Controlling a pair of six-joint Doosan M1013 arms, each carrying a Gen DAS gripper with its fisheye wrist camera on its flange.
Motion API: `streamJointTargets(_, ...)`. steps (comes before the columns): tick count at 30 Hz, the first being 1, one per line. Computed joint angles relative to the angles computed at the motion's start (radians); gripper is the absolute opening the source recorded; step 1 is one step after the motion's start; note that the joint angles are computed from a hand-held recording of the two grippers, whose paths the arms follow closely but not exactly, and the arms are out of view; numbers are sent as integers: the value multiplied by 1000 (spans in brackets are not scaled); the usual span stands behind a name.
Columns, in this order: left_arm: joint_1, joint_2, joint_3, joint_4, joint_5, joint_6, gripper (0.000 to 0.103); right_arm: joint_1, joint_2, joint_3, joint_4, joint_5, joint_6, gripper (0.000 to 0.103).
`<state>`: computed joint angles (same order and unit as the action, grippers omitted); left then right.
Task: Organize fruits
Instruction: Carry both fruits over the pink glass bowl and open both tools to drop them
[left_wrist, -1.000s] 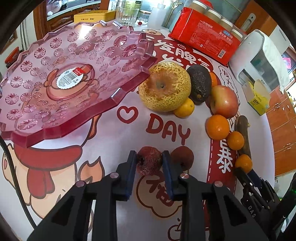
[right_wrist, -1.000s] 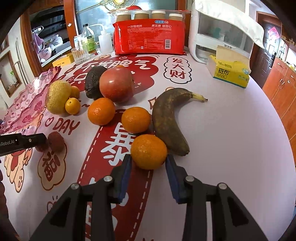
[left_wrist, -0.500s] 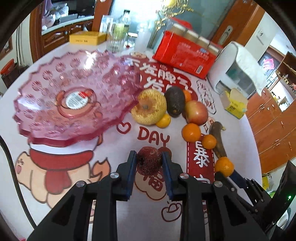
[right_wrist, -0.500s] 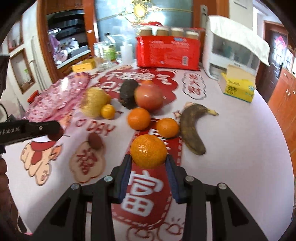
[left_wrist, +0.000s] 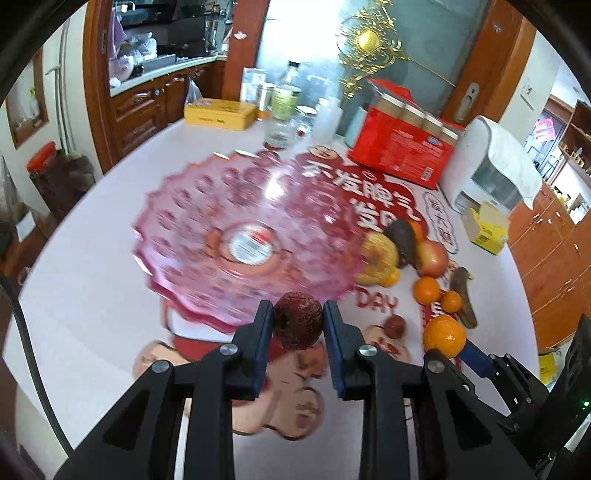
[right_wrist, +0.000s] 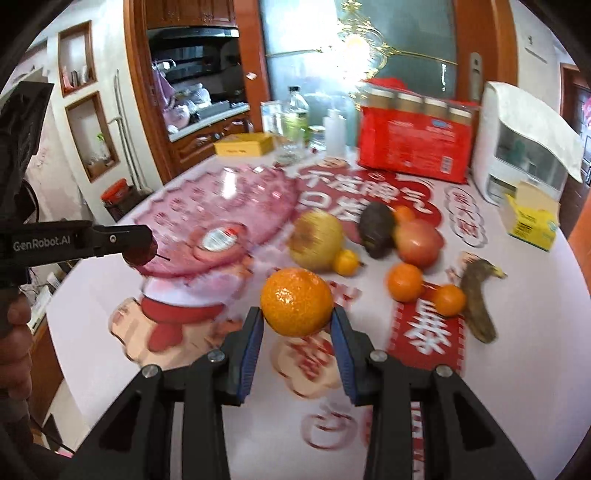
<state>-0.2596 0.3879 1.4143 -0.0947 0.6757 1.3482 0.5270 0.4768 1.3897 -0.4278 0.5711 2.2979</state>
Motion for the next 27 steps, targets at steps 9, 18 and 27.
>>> streamJointTargets(9, 81, 38, -85, 22, 16, 106, 26, 41, 98, -162, -13, -5, 48, 38)
streamJointTargets(18, 137, 106, -162, -88, 62, 261, 26, 73, 193, -318, -40, 20, 38, 38)
streamJointTargets(27, 152, 169, -215, -175, 135, 312, 27, 78, 254, -403, 23, 113, -37, 39)
